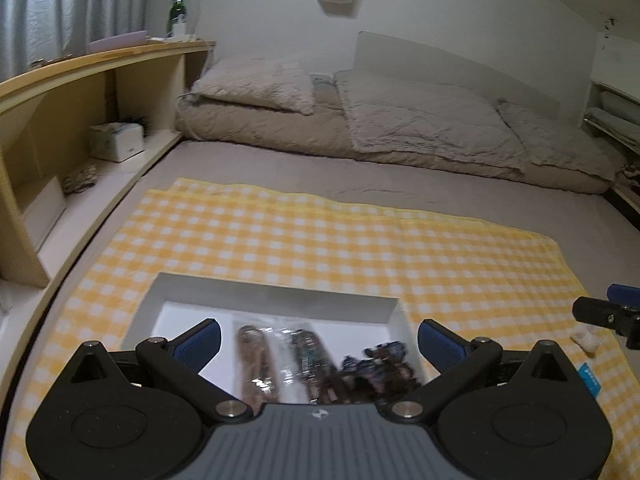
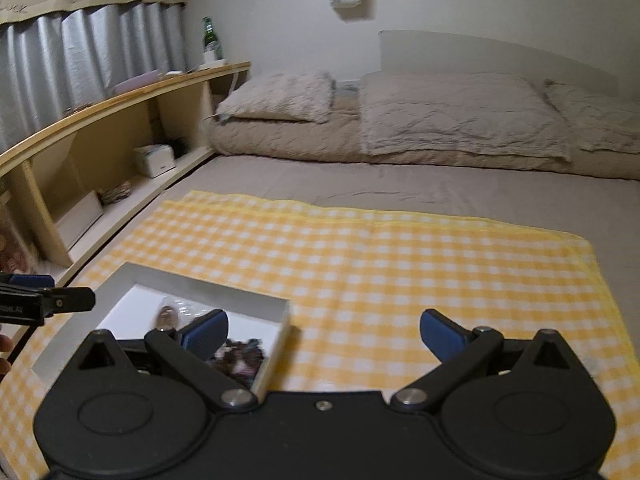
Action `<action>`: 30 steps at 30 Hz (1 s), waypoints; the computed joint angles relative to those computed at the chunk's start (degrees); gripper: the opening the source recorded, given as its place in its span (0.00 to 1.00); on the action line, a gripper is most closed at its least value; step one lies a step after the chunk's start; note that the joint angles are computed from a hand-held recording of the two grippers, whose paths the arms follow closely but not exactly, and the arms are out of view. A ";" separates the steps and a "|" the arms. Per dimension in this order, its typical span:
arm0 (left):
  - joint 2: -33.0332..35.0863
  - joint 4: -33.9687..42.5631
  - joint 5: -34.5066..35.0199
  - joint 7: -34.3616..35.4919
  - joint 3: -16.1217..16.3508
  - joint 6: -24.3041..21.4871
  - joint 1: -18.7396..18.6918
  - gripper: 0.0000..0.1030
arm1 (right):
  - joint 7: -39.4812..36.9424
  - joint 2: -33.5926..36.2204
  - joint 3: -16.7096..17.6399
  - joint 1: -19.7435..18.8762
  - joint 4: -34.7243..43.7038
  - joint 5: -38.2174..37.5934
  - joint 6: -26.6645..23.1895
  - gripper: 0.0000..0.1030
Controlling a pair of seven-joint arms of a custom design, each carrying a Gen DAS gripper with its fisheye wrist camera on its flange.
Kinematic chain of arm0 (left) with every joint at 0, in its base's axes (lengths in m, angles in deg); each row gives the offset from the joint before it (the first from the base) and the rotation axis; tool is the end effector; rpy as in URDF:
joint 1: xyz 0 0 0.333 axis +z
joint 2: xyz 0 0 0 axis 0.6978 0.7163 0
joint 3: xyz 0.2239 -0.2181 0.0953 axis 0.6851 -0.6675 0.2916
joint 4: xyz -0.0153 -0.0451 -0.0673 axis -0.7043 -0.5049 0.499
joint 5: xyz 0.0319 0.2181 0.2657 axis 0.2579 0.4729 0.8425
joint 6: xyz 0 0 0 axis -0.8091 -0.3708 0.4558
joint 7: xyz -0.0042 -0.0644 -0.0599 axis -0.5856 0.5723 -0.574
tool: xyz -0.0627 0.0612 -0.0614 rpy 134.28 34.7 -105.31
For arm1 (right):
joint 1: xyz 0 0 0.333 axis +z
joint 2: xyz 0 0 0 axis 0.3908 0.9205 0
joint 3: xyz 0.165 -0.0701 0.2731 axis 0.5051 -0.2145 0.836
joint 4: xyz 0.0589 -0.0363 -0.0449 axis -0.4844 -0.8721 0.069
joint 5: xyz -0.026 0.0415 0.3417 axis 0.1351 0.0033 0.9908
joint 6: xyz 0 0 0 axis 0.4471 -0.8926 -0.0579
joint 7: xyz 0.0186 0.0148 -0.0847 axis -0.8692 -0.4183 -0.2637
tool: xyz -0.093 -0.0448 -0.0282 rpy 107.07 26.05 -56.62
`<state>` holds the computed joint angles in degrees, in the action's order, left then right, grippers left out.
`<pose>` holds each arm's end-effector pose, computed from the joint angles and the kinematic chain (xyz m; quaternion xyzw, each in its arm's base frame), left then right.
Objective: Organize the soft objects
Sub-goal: 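Grasp the blue packet with the left tool while the right tool grasps the white sock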
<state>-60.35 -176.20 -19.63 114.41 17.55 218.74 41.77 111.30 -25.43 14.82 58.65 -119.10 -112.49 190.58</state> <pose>0.6153 -0.1497 0.6132 -0.4408 0.7861 -0.3969 0.1737 0.4622 0.3785 0.6179 -0.4957 0.7338 -0.3438 0.3124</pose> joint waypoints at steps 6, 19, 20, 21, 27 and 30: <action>0.94 0.67 -0.16 -0.28 -1.36 0.62 -1.66 1.00 | 3.53 -7.03 1.34 -1.87 -7.95 -0.84 -2.45 1.00; 2.55 0.31 -2.07 2.68 -5.74 2.06 -6.71 1.00 | 7.35 -19.76 6.04 -10.06 -23.17 1.70 -6.40 1.00; 2.62 0.00 -2.20 3.07 -6.10 2.31 -7.29 1.00 | 7.57 -20.69 6.18 -10.70 -24.35 2.11 -6.47 1.00; 2.69 -0.30 -2.32 3.35 -6.38 2.51 -7.82 1.00 | 7.72 -21.59 6.30 -11.35 -25.50 2.55 -6.47 1.00; 3.95 -1.09 -2.29 -0.45 -7.20 1.61 -11.40 1.00 | 6.74 -25.53 6.64 -14.83 -31.32 4.88 -6.09 1.00; 4.97 -1.08 -1.60 -4.37 -7.56 0.90 -13.28 1.00 | 6.21 -27.29 6.33 -16.40 -33.93 6.04 -4.98 1.00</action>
<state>-55.38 -177.28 -21.22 110.03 9.99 219.64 28.49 117.51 -52.72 21.15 42.25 -153.03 -106.46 185.60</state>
